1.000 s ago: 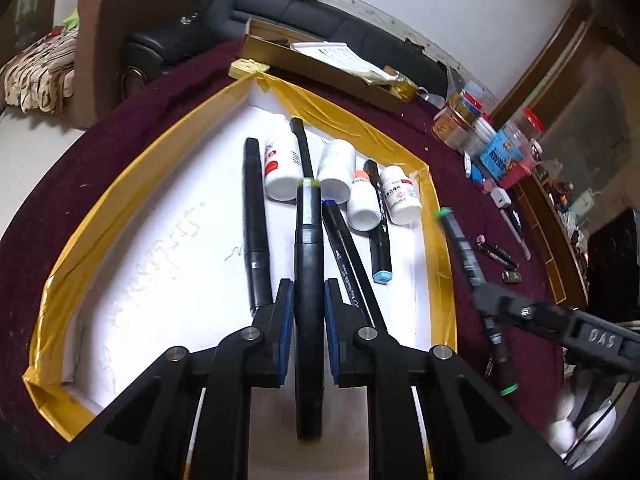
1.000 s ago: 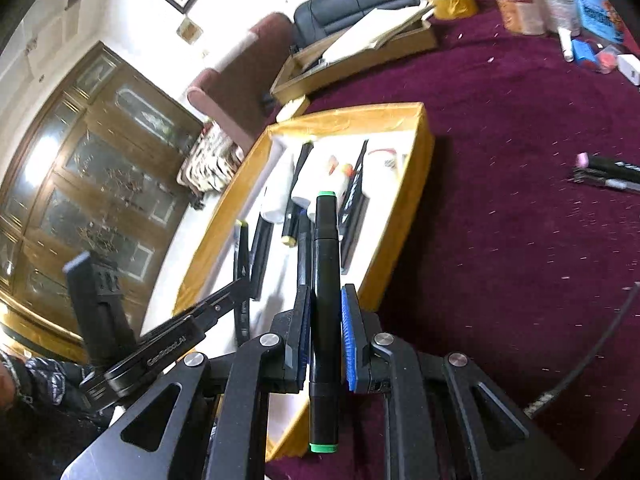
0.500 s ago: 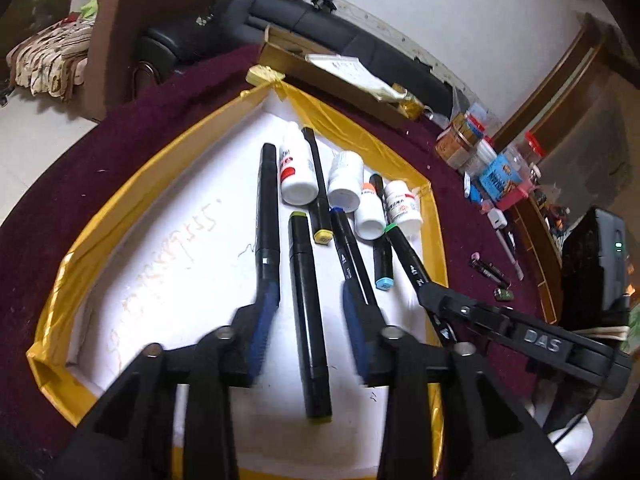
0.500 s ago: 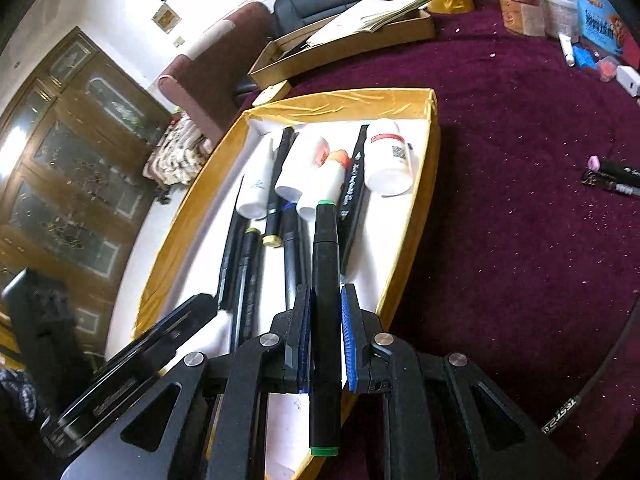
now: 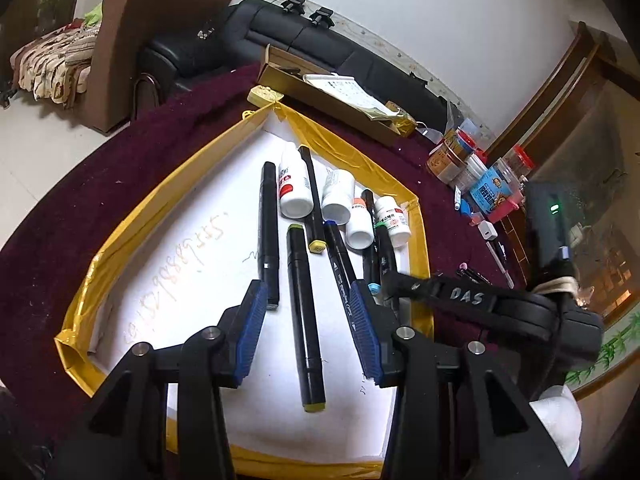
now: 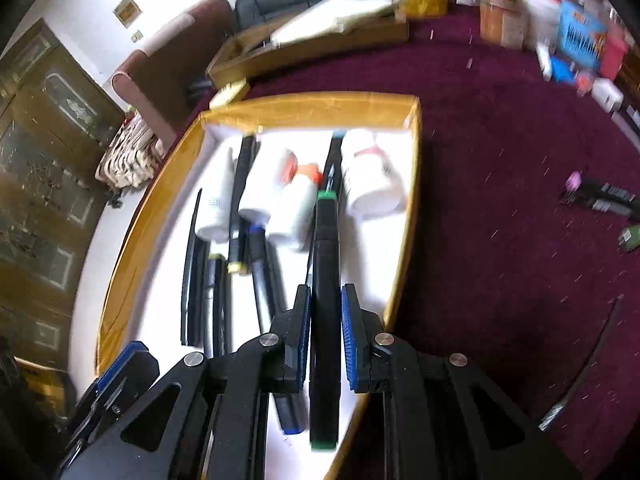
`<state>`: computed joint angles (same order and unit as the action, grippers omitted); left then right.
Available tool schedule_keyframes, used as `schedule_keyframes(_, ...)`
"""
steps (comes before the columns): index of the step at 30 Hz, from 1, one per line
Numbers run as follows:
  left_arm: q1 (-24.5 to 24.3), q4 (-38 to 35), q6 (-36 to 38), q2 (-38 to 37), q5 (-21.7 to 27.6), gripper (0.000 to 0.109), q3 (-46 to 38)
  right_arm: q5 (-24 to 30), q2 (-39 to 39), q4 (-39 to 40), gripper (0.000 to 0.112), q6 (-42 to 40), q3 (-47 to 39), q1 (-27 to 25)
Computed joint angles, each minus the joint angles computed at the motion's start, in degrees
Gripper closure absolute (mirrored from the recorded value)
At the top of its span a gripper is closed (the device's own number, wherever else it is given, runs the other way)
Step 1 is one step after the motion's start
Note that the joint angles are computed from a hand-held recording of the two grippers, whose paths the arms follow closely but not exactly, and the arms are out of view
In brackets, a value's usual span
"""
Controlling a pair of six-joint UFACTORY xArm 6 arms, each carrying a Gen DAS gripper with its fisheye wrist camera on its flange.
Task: Organize rigid objects
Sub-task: 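Lower both markers into the tray and open left and right tools, then move both open tools back to the remaining pens on the carpet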
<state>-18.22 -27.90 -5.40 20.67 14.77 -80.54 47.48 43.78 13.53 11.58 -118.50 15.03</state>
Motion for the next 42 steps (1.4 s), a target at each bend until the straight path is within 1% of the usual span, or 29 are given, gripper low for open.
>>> schedule_keyframes(2, 0.13, 0.82, -0.69, -0.33, -0.52, 0.059, 0.55, -4.89, -3.1, 0.66, 0.097, -0.35, 5.57, 0.1)
schedule_keyframes(3, 0.19, 1.69, -1.49, -0.47, -0.77, 0.056, 0.81, -7.12, -4.71, 3.31, 0.094, -1.97, 8.37, -0.03)
schedule_keyframes(5, 0.32, 2.1, -2.02, -0.61, -0.77, 0.055, 1.06, -9.65, -6.75, 8.17, 0.088, -5.77, 11.75, -0.26)
schedule_keyframes(8, 0.54, 1.71, -2.0, -0.62, -0.47, 0.055, 1.14, -15.15, -10.99, 12.71, 0.085, -9.95, 18.18, -0.77)
schedule_keyframes(10, 0.66, 2.6, -3.06, -0.69, -0.3, 0.055, 1.23, -19.17, -14.4, 17.86, 0.083, -14.54, 23.01, -1.51)
schedule_keyframes(12, 0.64, 2.82, -3.56, -0.94, -0.26, 0.055, 1.38, -22.31, -16.64, 20.46, 0.08, -17.72, 26.04, -2.15)
schedule_keyframes(13, 0.53, 2.94, -3.77, -1.15, -0.57, 0.055, 1.52, -25.32, -18.73, 20.91, 0.08, -19.22, 29.1, -2.74)
schedule_keyframes(15, 0.03, 2.39, -3.12, -1.79, -1.95, 0.055, 1.98, -29.24, -21.11, 20.76, 0.077, -20.18, 32.7, -3.83)
schedule_keyframes(16, -0.21, 2.39, -2.89, -1.91, -2.4, 0.055, 1.93, -31.12, -22.2, 19.96, 0.074, -19.99, 34.44, -4.71)
schedule_keyframes(17, -0.54, 2.82, -3.03, -2.07, -2.77, 0.055, 1.93, -32.87, -23.34, 18.25, 0.068, -18.86, 36.3, -5.92)
schedule_keyframes(18, -1.01, 3.31, -2.89, -2.11, -2.89, 0.055, 1.58, -33.92, -24.01, 17.09, 0.066, -17.92, 37.48, -7.07)
schedule_keyframes(19, -1.35, 3.84, -3.05, -2.01, -2.79, 0.054, 1.16, -34.68, -24.26, 16.12, 0.066, -16.69, 38.25, -8.52)
schedule_keyframes(23, -3.31, 4.44, -1.86, -1.51, -2.11, 0.053, -0.6, -33.62, -24.18, 14.15, 0.066, -10.39, 39.27, -15.68)
schedule_keyframes(25, -4.35, 4.57, -1.06, -0.83, -1.47, 0.052, -1.88, -32.03, -23.37, 10.75, 0.066, -5.88, 38.69, -19.25)
schedule_keyframes(27, -5.5, 4.88, -0.15, 0.27, -0.14, 0.052, -3.78, -30.17, -22.33, 8.12, 0.066, -3.23, 37.33, -21.4)
schedule_keyframes(28, -6.1, 5.11, 0.18, 0.84, 0.73, 0.052, -4.76, -29.01, -21.87, 8.23, 0.066, -3.78, 36.51, -22.04)
schedule_keyframes(31, -7.72, 7.58, -0.12, 1.87, 2.65, 0.052, -6.8, -23.94, -19.33, 9.28, 0.066, -5.98, 32.23, -22.69)
schedule_keyframes(33, -8.77, 9.71, -0.48, 2.45, 3.63, 0.052, -8.05, -22.25, -18.27, 10.49, 0.066, -6.69, 30.86, -22.55)
schedule_keyframes(38, -10.88, 13.75, -1.91, 4.29, 6.41, 0.052, -11.57, -19.8, -13.88, 9.51, 0.066, -4.28, 26.55, -21.76)
schedule_keyframes(40, -11.57, 14.98, -2.55, 5.43, 7.86, 0.052, -13.28, -21.17, -12.87, 6.23, 0.066, -2.17, 25.81, -21.51)
schedule_keyframes(41, -11.91, 15.04, -2.41, 6.07, 8.56, 0.052, -14.18, -20.66, -12.43, 4.95, 0.067, -1.85, 25.12, -21.49)
schedule_keyframes(42, -12.28, 14.99, -2.19, 6.82, 9.41, 0.052, -15.27, -20.26, -12.04, 3.83, 0.073, -1.92, 24.46, -21.52)
